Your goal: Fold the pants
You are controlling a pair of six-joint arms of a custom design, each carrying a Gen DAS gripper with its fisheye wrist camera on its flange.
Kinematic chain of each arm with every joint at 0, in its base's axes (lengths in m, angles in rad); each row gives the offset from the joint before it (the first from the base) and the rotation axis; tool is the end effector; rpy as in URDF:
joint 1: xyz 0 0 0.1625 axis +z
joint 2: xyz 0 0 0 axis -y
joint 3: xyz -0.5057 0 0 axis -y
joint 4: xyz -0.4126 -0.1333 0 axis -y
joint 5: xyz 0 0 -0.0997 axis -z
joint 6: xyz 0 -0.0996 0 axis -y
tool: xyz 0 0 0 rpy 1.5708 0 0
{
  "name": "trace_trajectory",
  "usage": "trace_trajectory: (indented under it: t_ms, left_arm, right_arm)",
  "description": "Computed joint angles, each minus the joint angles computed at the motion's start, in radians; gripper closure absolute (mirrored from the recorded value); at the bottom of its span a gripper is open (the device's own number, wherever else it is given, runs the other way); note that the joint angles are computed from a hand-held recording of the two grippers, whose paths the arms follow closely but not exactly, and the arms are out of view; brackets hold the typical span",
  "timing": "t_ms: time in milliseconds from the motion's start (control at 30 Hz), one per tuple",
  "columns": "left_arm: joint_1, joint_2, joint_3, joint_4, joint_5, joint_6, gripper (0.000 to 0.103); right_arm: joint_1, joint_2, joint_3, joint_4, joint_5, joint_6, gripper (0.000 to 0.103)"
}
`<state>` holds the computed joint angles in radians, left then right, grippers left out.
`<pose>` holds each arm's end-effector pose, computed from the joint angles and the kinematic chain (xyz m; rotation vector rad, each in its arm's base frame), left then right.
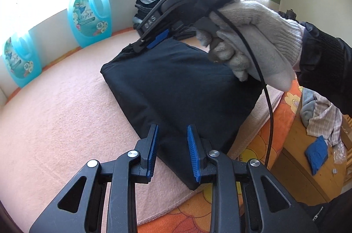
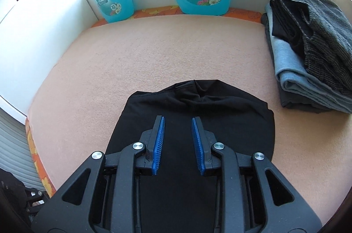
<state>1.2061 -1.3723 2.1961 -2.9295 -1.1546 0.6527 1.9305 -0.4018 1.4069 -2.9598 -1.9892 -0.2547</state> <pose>-0.0206 -0.5405 0.3280 1.1307 2.3353 -0.6240 0.3731 -0.7284 -0.0351 0.7085 -2.6007 0.5527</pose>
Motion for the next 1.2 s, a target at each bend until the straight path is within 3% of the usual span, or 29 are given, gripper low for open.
trace_trajectory:
  t_ms: [100,233,367,433,467,567,667,733,900,1033,1200]
  left_arm:
    - [-0.005,-0.012,0.019,0.003,-0.006,-0.003,0.078]
    - [-0.006,-0.004,0.037,-0.031,-0.007,0.025,0.078]
    - [-0.006,-0.026,0.049,-0.002,-0.019,0.007,0.077]
    - [-0.009,-0.044,0.057,0.042,-0.023,0.007,0.065]
    - [-0.013,-0.052,0.067,0.039,-0.012,0.018,0.065]
    - [-0.004,-0.081,0.045,0.11,-0.036,-0.019,0.065]
    - [0.014,-0.089,-0.013,0.166,-0.072,-0.103,0.065]
    - [0.025,-0.078,-0.053,0.189,-0.08,-0.134,0.065]
    - [0.066,-0.026,-0.17,0.274,-0.123,-0.228,0.06]
    - [0.101,0.026,-0.264,0.371,-0.18,-0.318,0.051]
    - [0.121,0.096,-0.344,0.419,-0.203,-0.38,0.051]
  right_arm:
    - [0.002,-0.079,0.164,-0.12,0.018,0.011,0.075]
    - [0.016,-0.13,0.323,-0.232,-0.049,0.016,0.069]
    - [-0.005,-0.15,0.424,-0.299,-0.091,0.027,0.068]
    - [-0.004,-0.159,0.463,-0.346,-0.107,0.014,0.067]
    - [-0.001,-0.168,0.472,-0.335,-0.122,0.019,0.064]
    - [-0.01,-0.209,0.505,-0.331,-0.093,0.053,0.061]
    - [-0.025,-0.239,0.519,-0.354,-0.041,0.089,0.058]
    - [-0.043,-0.251,0.513,-0.354,0.012,0.109,0.043]
    - [-0.08,-0.241,0.44,-0.256,0.093,0.169,0.043]
    - [-0.095,-0.218,0.383,-0.192,0.106,0.18,0.043]
    - [-0.136,-0.2,0.325,-0.111,0.174,0.216,0.042]
